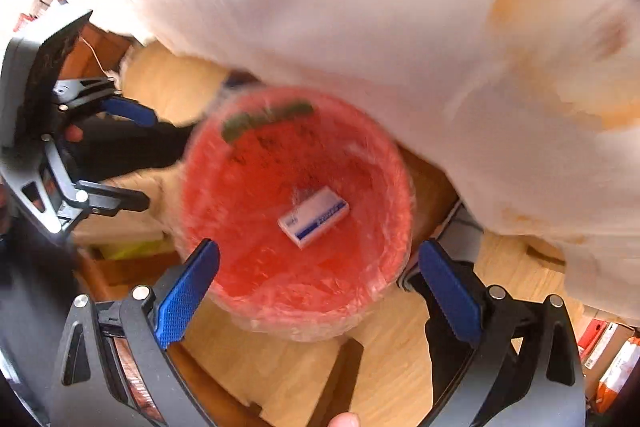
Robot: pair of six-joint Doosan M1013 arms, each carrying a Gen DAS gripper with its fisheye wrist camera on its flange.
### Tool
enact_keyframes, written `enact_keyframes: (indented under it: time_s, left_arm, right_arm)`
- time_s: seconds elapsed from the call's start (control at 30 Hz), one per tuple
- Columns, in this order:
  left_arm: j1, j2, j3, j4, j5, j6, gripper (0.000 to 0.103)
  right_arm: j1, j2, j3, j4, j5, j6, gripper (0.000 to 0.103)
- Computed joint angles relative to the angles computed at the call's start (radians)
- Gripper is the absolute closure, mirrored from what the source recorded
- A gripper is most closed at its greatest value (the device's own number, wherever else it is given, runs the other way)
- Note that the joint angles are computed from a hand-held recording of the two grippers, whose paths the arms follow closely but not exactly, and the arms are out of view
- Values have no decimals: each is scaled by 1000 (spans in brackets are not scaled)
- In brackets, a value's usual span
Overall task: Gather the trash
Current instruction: 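Raise both tools back over the bed, then grasp the blue-capped plastic bottle with left tool while right tool grasps the clear round lid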
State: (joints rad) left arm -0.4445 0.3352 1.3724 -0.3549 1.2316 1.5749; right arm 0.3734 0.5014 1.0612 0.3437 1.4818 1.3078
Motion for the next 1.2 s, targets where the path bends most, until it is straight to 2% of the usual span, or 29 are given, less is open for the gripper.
enact_keyframes:
  time_s: [0.23, 0.57, 0.8, 0.97, 1.13, 1.2]
  left_arm:
    - [5, -42, -99, 31, -85, 98, 6]
    - [9, 16, -295, 152, -93, 263, 6]
    - [24, 112, -454, 179, -45, 354, 6]
    - [48, 153, -507, 135, -17, 459, 6]
    - [59, 207, -570, 107, 36, 527, 6]
    - [63, 226, -594, 94, 55, 541, 6]
  right_arm:
    - [-24, -34, -80, 37, -55, 22, 5]
    - [-71, -1, -267, -4, -119, 80, 5]
    - [-94, 92, -451, -56, -100, 140, 5]
    - [-111, 154, -549, -72, -86, 171, 5]
    - [-124, 234, -693, -107, -38, 215, 5]
    - [-127, 291, -799, -123, 7, 235, 5]
